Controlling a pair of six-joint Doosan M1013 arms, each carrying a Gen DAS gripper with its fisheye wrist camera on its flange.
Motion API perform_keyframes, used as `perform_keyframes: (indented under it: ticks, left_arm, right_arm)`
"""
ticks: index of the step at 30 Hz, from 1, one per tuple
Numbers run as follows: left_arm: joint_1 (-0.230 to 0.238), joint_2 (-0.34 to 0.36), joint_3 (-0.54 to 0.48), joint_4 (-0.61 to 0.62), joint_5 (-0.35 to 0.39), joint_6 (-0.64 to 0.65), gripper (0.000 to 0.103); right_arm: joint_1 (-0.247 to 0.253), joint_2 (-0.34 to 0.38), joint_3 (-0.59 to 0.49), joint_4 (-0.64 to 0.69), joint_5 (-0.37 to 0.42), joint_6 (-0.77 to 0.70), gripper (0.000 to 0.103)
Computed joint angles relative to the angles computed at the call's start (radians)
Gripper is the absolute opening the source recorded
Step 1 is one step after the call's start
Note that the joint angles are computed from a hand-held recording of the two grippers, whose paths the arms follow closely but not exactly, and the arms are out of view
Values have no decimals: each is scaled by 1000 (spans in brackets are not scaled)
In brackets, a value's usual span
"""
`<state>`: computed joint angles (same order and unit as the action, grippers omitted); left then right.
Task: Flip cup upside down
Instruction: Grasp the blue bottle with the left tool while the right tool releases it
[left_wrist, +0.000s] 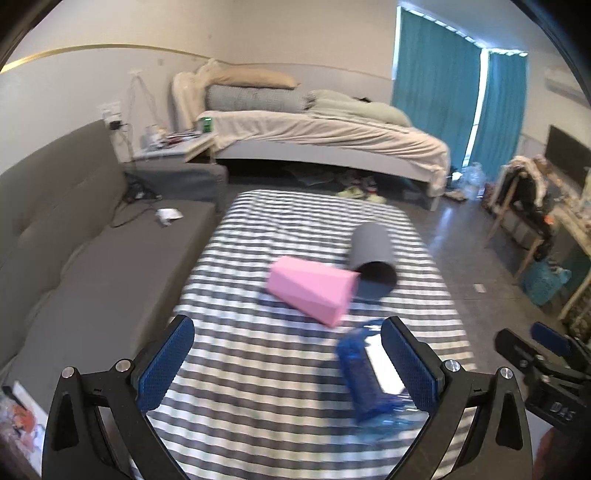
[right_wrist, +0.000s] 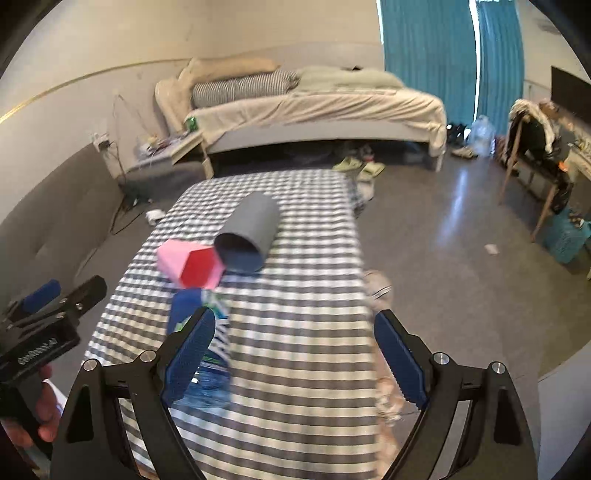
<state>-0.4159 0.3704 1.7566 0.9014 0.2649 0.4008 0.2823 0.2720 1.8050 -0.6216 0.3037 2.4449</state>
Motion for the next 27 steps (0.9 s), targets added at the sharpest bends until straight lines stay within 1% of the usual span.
perform_keyframes:
  ticks: [2, 3, 4, 6, 7, 8, 9, 10, 12, 14, 15, 17, 20, 22, 23, 25, 26, 27]
  left_arm:
    - [-3, -7, 5, -104, -36, 88, 103]
    - [-5, -9, 7, -180, -52, 153, 103]
    - [-10, -8, 6, -239, -52, 206, 103]
    - [-17, -3, 0, -411, -38, 370, 103]
    - [-19, 0, -2, -471, -31, 431, 103]
    - [-21, 4, -6, -566, -21, 533, 103]
    - [-23, 7, -7, -636, -15, 610, 103]
    - [-26, 10, -8, -653, -13, 635, 103]
    - [-36, 14, -8, -616, -4, 614, 103]
    - [-43, 18, -9, -631, 7, 638, 103]
    - [-45, 22, -10, -659, 14, 670, 103]
    - [-51, 29, -15, -681, 28, 694, 103]
    - [-57, 51, -35, -719, 73, 735, 103]
    - [-57, 70, -52, -764, 105, 786, 103]
    - [-59, 78, -56, -768, 109, 807, 103]
    - [-68, 92, -64, -697, 126, 781, 103]
    - [-69, 95, -66, -693, 130, 787, 103]
    - [-66, 100, -69, -718, 131, 819, 103]
  right_arm:
    - [-6, -17, 24, -155, -6, 151, 88]
    - [-8, -23, 33, -210, -5, 208, 88]
    - [-11, -29, 42, -265, -7, 268, 88]
    - [-18, -42, 63, -350, -14, 363, 88]
    - [-20, -45, 69, -378, -12, 401, 88]
    - [-25, -48, 75, -380, -15, 415, 88]
    - [-29, -53, 82, -378, -23, 424, 88]
    - [-34, -56, 88, -379, -30, 436, 88]
    - [-39, -61, 99, -425, -35, 494, 88]
    - [-41, -64, 107, -472, -42, 546, 88]
    - [-42, -66, 111, -482, -43, 557, 88]
    - [-44, -62, 110, -451, -49, 529, 88]
    - [-44, -51, 105, -386, -48, 463, 88]
    - [-45, -44, 101, -344, -47, 421, 88]
    - [-46, -40, 99, -331, -45, 410, 88]
    - [-46, -33, 93, -305, -39, 385, 88]
    - [-46, -29, 89, -291, -35, 370, 88]
    - [-45, -25, 86, -280, -31, 358, 88]
